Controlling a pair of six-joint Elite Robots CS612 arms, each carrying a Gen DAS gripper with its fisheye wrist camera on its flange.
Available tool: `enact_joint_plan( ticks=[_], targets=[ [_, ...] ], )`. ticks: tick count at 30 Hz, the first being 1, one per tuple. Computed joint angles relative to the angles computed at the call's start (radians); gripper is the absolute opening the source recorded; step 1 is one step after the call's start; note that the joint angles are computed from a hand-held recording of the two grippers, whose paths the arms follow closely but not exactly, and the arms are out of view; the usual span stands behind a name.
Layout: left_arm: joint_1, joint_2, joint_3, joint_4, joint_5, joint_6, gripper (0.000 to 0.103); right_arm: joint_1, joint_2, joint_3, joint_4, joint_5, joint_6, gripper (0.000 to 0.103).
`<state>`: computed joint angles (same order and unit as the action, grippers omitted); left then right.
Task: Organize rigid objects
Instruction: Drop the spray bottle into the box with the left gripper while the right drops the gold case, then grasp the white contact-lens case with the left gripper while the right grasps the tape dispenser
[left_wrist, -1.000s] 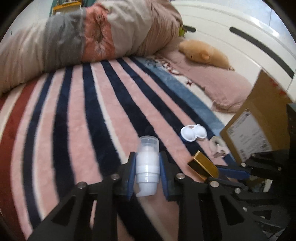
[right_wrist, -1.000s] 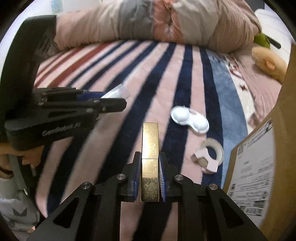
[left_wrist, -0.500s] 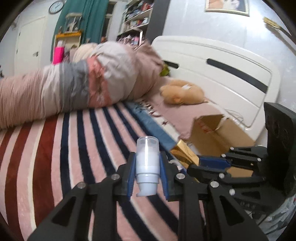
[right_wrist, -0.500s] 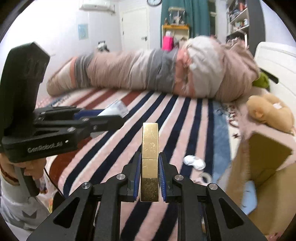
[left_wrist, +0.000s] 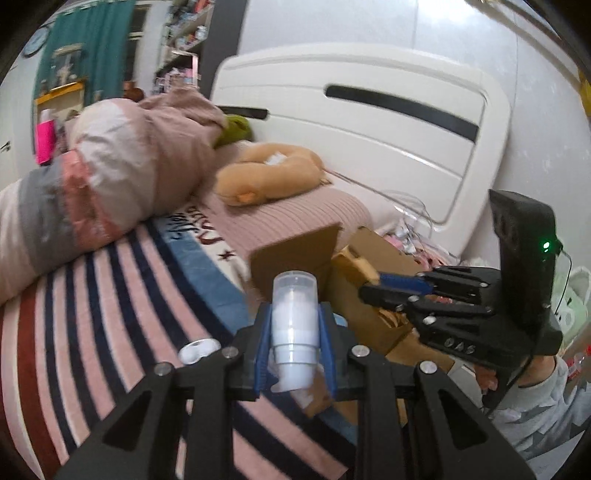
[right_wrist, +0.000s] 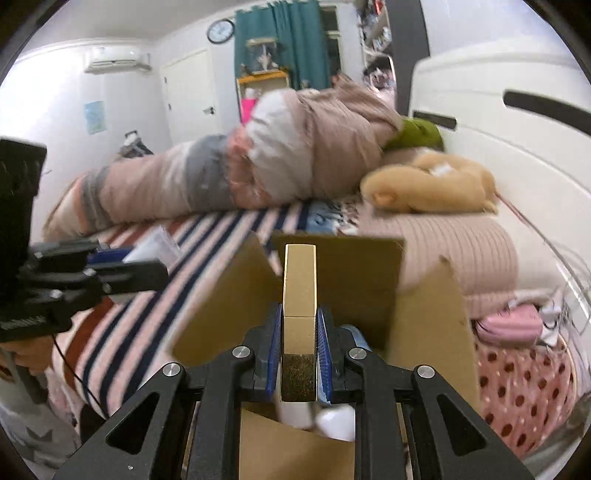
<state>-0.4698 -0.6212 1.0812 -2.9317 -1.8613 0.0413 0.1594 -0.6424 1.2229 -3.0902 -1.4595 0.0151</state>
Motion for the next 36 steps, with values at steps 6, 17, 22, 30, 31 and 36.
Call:
enact_joint_plan(
  ticks=[6, 17, 22, 30, 31, 36],
  targets=[
    [-0.024, 0.039, -0.082, 0.107, 0.006, 0.043, 0.021, -0.021, 0.013, 0.001, 0.026, 0.028, -0.012, 0.014],
    [-0.031, 0.068, -0.133, 0.189, 0.004, 0.086, 0.025, -0.03, 0.017, 0.005, 0.029, 0.03, -0.008, 0.014],
    [-0.027, 0.058, -0.112, 0.166, -0.002, 0.071, 0.037, -0.029, 0.014, 0.007, 0.048, 0.03, -0.019, 0.014],
    [0.012, 0.0, 0.001, -0.001, 0.014, -0.019, 0.053, -0.008, -0.002, 0.009, 0.041, 0.02, -0.042, 0.015],
    [0.018, -0.01, 0.02, -0.021, 0.032, -0.026, 0.054, -0.005, -0.004, 0.01, 0.032, 0.025, -0.042, 0.015],
    [0.053, -0.043, 0.099, -0.083, 0.124, -0.07, 0.054, 0.031, -0.005, -0.015, 0.018, 0.081, -0.08, 0.018]
  ],
)
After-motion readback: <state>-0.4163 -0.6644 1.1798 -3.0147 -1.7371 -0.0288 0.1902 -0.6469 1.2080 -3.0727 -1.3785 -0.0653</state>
